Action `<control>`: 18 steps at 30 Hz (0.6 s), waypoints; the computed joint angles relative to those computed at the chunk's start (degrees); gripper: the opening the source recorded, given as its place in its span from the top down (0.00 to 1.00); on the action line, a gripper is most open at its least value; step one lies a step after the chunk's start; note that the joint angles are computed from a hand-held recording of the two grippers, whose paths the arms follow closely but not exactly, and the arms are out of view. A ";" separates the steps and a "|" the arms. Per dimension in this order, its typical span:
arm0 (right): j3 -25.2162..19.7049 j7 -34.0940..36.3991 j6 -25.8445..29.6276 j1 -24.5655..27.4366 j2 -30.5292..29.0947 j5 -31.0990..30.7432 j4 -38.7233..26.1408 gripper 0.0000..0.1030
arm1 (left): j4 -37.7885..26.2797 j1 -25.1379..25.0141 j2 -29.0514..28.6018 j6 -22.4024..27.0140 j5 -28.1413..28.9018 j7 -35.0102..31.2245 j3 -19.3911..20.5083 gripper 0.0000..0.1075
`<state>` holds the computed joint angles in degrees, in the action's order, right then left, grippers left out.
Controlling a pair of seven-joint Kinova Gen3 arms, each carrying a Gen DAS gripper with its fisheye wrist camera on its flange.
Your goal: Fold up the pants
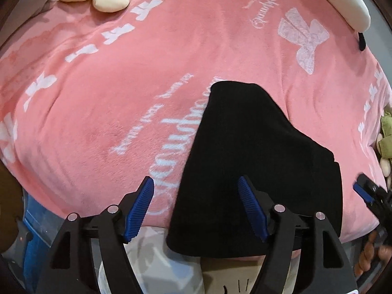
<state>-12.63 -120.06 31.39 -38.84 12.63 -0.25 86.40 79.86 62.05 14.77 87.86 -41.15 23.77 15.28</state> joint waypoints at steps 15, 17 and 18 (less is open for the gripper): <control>-6.12 -8.64 -3.62 -0.58 2.57 10.44 -3.96 0.90 | -4.29 0.66 3.27 3.59 3.32 -12.82 -1.59 0.26; -2.28 -8.16 -2.97 -5.89 -0.30 15.10 -5.44 0.90 | -4.53 0.75 3.40 3.69 3.58 -13.07 -1.67 0.25; -0.07 -9.08 -2.55 -8.54 -1.27 17.43 -5.81 0.90 | -4.43 0.76 3.34 3.48 3.67 -13.16 -1.70 0.24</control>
